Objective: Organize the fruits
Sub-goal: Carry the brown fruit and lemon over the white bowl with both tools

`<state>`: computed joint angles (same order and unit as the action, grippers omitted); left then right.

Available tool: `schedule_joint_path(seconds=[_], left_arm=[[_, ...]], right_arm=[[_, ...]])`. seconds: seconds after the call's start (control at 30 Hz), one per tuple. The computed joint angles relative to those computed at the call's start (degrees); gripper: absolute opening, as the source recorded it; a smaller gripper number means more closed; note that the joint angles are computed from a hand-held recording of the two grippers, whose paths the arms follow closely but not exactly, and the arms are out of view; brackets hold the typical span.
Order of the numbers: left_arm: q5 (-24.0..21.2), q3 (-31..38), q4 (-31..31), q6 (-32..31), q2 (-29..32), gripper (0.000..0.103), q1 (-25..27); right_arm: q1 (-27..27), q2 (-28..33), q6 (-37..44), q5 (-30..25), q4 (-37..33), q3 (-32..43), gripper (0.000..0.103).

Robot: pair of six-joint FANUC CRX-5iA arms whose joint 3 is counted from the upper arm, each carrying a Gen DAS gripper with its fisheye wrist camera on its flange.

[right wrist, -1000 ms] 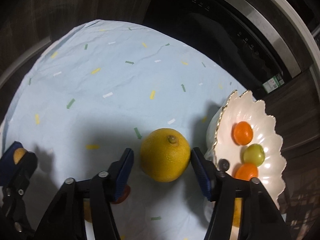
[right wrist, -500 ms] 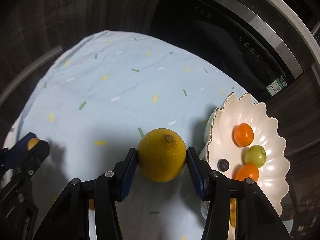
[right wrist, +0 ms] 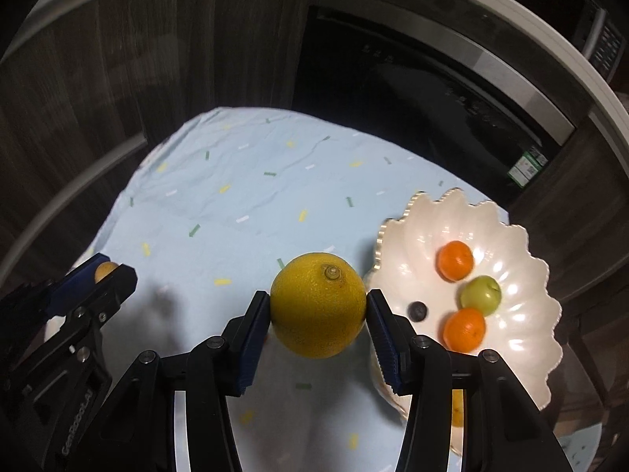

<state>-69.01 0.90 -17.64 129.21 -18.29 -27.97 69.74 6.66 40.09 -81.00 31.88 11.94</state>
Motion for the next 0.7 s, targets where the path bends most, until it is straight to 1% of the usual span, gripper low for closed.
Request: schedule_joint_path(seconds=[0.27,0.47,0.7], left_arm=[[-3.07,8.64,-4.84,1.25,5.32,0.022,-7.70],[-3.96,14.31,-6.60,0.35,9.78,0.022,-11.73],[-4.43,20.45,-8.03,-1.42,14.79,0.022,-15.21]], right_arm=[[0.89,-9.34,-5.20,1.25,2.76,-7.61,0.050],[0.75,-15.50,-8.77,2.41,5.13,-13.09,0.050],[-0.16,-20.92,-12.66,3.49,7.15,-18.16,0.050]])
